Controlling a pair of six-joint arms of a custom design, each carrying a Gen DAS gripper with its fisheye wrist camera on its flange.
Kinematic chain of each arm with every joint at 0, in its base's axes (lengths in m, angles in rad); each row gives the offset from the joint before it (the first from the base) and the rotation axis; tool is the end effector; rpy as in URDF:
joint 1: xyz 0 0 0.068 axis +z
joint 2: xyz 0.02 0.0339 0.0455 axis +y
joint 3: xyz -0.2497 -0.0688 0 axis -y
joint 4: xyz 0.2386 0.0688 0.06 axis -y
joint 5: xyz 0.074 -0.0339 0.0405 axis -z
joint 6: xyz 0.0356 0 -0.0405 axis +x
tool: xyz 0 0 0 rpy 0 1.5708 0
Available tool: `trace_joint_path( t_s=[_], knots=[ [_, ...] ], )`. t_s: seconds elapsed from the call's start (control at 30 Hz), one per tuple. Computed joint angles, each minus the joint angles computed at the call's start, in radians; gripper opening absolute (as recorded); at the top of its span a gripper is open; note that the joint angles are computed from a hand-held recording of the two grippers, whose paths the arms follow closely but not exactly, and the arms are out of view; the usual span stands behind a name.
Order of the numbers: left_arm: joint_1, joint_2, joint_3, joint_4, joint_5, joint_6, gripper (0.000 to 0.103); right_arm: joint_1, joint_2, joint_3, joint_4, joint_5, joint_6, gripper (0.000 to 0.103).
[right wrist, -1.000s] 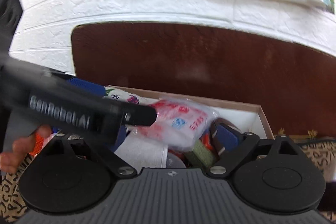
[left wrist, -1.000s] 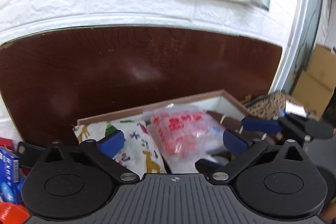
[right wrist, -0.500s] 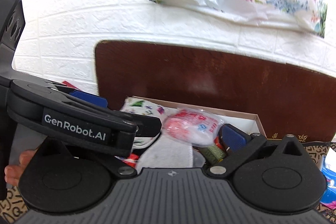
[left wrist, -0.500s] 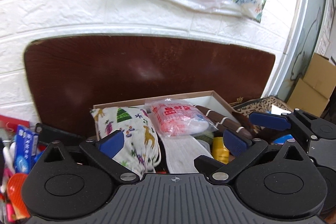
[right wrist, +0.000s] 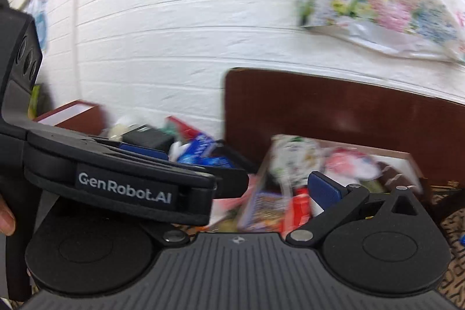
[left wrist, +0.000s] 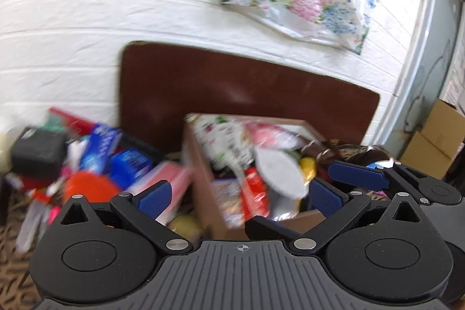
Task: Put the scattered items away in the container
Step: 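Move the right gripper back to the grey and pink markers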
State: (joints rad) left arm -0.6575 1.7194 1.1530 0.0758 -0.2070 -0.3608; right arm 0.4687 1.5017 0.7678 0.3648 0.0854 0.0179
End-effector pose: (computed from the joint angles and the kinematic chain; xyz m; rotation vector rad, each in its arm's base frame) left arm 0.3104 -0.2304 0.2318 0.1787 2.0686 -0.4177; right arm 0.2888 0.1428 0.2079 -0.3792 1.9087 0.2405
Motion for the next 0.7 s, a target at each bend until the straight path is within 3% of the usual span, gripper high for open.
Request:
trace_joint_path(
  t_s=[0.13,0.33,0.5,0.7],
  knots=[
    [0.014,-0.146,-0.253,0.107,-0.072,-0.032,0.103,0.115,0.06,-0.021,0.067,0.061,0.017,0.103],
    [0.105,-0.248,-0.512,0.196,-0.03,-0.129,0.103,0.251,0.234,0.033,0.125,0.129,0.022,0.103],
    [0.202,-0.24,-0.62,0.264,0.039,-0.128,0.103,0.303,0.366,0.116,0.108,0.127,0.06,0.103],
    [0.371,-0.156,-0.625,0.318,0.132,-0.125,0.099,0.32,0.499,0.25,0.046,0.146,0.07,0.103]
  ],
)
